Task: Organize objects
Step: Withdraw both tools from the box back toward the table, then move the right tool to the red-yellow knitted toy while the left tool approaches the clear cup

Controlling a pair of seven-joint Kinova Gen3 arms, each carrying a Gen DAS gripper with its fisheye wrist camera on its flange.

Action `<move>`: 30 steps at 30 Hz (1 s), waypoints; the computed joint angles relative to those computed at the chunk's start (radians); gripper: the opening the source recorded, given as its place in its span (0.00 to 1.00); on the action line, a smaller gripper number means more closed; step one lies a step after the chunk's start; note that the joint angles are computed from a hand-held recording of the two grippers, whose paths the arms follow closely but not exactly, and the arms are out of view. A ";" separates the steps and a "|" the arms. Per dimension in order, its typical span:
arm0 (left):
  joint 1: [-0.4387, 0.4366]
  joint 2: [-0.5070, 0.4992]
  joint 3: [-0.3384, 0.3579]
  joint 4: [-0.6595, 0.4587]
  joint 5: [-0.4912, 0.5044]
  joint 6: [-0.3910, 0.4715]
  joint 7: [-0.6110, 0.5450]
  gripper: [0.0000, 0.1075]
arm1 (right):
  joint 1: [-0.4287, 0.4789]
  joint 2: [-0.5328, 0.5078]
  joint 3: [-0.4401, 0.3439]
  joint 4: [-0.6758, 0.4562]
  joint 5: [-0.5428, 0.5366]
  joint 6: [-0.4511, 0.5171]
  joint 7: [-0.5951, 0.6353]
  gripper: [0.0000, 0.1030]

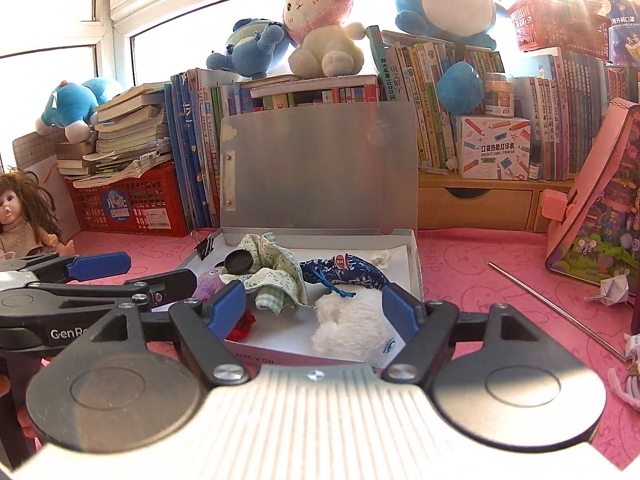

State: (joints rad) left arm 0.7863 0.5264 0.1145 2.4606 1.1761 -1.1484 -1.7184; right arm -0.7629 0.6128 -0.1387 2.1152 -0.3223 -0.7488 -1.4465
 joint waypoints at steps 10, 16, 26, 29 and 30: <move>0.081 0.011 0.030 0.034 0.088 -0.028 0.051 0.77 | -0.005 -0.008 -0.028 0.088 0.034 -0.084 -0.018 0.82; 0.112 0.030 0.037 0.055 0.101 -0.008 0.085 0.77 | -0.013 0.004 -0.037 0.127 0.047 -0.120 -0.020 0.82; 0.169 0.084 0.029 0.086 0.128 0.035 0.175 0.78 | -0.020 0.034 -0.042 0.161 0.067 -0.122 -0.007 0.83; 0.188 0.095 0.029 0.100 0.142 0.049 0.210 0.78 | -0.014 0.045 -0.049 0.165 0.081 -0.113 -0.021 0.83; 0.196 0.100 0.028 0.105 0.146 0.051 0.227 0.78 | -0.011 0.048 -0.050 0.165 0.086 -0.110 -0.026 0.83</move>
